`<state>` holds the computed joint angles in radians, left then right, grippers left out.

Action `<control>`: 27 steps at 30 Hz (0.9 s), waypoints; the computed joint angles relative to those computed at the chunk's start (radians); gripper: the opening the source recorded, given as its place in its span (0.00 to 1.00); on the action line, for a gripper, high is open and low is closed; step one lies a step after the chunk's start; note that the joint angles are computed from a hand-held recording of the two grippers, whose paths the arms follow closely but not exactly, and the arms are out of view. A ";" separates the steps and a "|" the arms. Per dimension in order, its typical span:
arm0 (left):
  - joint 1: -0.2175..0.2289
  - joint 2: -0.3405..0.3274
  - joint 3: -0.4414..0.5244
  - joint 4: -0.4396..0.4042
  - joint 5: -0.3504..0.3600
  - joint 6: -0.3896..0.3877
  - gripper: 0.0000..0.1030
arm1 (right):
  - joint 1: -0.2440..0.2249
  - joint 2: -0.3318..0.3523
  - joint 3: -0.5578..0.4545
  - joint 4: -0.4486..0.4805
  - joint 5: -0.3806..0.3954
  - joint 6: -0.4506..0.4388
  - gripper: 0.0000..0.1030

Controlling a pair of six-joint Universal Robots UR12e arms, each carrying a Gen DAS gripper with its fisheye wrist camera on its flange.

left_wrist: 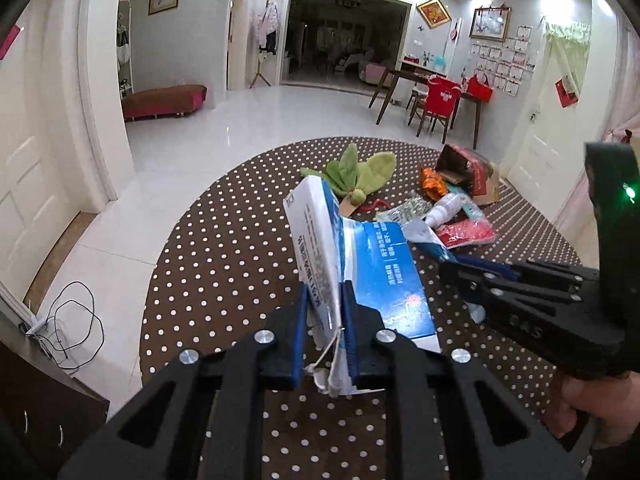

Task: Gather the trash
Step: 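Grasp the blue-white toothpaste box with the left tool while the right tool grasps a blue tube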

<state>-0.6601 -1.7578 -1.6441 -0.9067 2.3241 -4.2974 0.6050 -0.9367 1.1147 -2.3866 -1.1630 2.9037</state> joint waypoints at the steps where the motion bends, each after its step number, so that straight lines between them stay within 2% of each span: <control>1: -0.002 0.000 0.002 0.004 0.006 0.002 0.15 | -0.012 -0.009 0.014 -0.004 0.045 0.011 0.15; 3: -0.007 -0.005 0.010 0.020 0.017 0.014 0.15 | -0.034 -0.026 0.038 -0.019 0.113 0.036 0.15; 5: -0.013 -0.012 0.022 0.034 0.029 0.030 0.15 | -0.048 -0.044 0.061 -0.047 0.131 0.040 0.15; 9: -0.023 -0.026 0.046 0.081 0.049 0.074 0.15 | -0.086 -0.082 0.109 -0.094 0.220 0.054 0.15; 19: -0.042 -0.101 0.158 0.156 0.068 0.203 0.15 | -0.161 -0.131 0.161 -0.253 0.285 0.173 0.15; 27: -0.057 -0.187 0.275 0.248 0.058 0.342 0.15 | -0.228 -0.154 0.195 -0.368 0.294 0.274 0.15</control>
<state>-0.7175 -1.9445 -1.3689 -0.6586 2.3819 -3.9551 0.3773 -1.0910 1.3099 -2.7545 -0.8689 3.1780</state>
